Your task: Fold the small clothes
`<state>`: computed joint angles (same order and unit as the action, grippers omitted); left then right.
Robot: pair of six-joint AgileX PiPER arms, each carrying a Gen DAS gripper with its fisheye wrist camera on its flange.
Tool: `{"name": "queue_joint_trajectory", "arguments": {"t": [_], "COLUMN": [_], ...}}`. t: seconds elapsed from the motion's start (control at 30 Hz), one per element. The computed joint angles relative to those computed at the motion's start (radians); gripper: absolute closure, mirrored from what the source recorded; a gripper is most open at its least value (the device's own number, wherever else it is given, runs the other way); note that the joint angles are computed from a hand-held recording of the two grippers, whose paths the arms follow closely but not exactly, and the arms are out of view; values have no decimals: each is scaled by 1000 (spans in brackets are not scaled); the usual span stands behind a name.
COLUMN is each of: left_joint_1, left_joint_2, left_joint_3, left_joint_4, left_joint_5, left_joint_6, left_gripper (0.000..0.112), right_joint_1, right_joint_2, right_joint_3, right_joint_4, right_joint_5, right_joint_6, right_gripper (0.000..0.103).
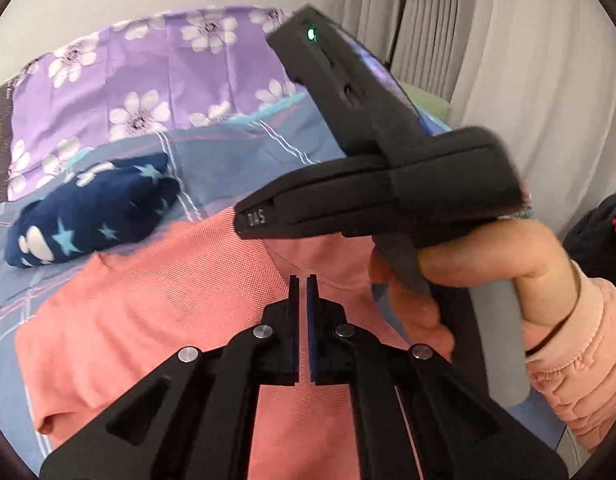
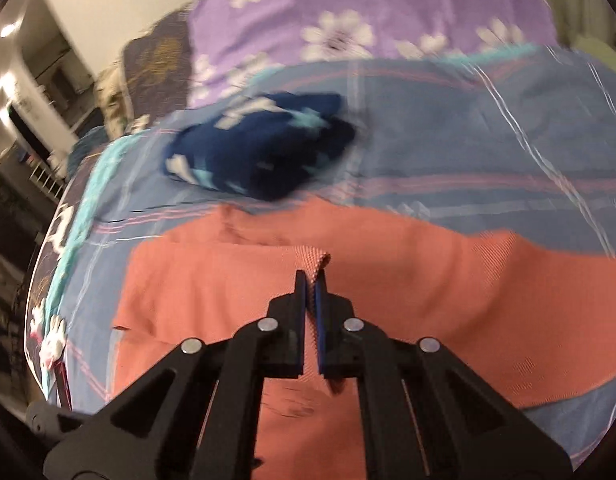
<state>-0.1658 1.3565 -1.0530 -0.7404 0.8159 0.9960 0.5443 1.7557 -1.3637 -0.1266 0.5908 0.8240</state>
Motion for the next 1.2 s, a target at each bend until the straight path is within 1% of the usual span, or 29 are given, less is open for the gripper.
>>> {"name": "queue_joint_trajectory", "arguments": {"t": [0.07,0.1,0.13,0.17,0.2,0.23,0.3,0.33,0.4,0.43,0.47,0.5,0.53,0.6,0.63,0.67,0.7,0.73,0.77,0.8,0.83,0.87,0.93,0.97,1.0,1.03,1.1,1.17,1.2], "left_joint_1": [-17,-14,26,79,115,178,309,371,486,521,563,596,622,656,660,658,650,642,637,625,601,593,616,630,648,660,669,689,709], "left_joint_2": [-7,-19,-25,-38,-50,-59,-40,-24,5,26,57,80,92,118,138,156,167,168,163,170,182,189,225,238,239,231,208,179,169], "left_joint_3": [30,40,55,80,97,115,123,128,138,128,116,109,105,96,83,72,67,67,72,73,72,67,36,33,44,59,75,83,78], "left_joint_4": [47,64,55,29,19,6,3,1,0,8,21,36,39,51,67,70,61,56,46,29,43,81,88,76,33,0,-16,-17,-23], "left_joint_5": [-35,-40,-51,-69,-76,-75,-87,-106,-137,-145,-168,-195,-202,-200,-199,-195,-199,-208,-218,-244,-306,-330,-284,-272,-266,-267,-258,-220,-180], "left_joint_6": [-30,-43,-16,31,59,106,168,198,243,247,249,245,252,254,236,228,229,227,230,238,224,183,150,166,223,269,295,302,309], "left_gripper": [104,86,71,66,61,61,59,56,56,56,56,56,56,56,56,56,56,57,60,77,96,98,98,97,97,97,96,97,97], "right_joint_1": [-23,-33,-40,-40,-51,-61,-63,-63,-54,-42,-27,-7,13,35,49,65,88,111,121,129,131,138,141,138,140,141,144,149,150], "right_joint_2": [3,4,2,-3,-16,-31,-64,-87,-108,-115,-119,-118,-113,-96,-81,-64,-45,-30,-25,-26,-27,-27,-18,-16,-19,-27,-65,-121,-146], "right_joint_3": [59,83,110,128,163,200,262,303,347,364,368,367,354,324,298,269,236,206,199,192,189,177,160,161,170,185,234,294,319], "right_joint_4": [-19,-21,-26,-34,-9,34,81,121,203,210,176,102,32,-11,-46,-96,-185,-254,-283,-294,-299,-302,-277,-271,-279,-293,-333,-384,-398], "right_joint_5": [-29,-42,-56,-66,-94,-128,-175,-202,-240,-254,-257,-257,-248,-232,-211,-183,-137,-91,-81,-77,-73,-45,9,21,35,36,22,11,8], "right_joint_6": [25,27,42,59,42,3,-36,-75,-154,-160,-126,-59,0,32,69,114,196,266,299,316,319,316,277,264,270,289,351,421,441], "right_gripper": [99,97,95,92,88,85,72,68,62,61,59,57,57,57,64,85,96,99,99,99,99,99,98,98,97,94,82,82,82]}}
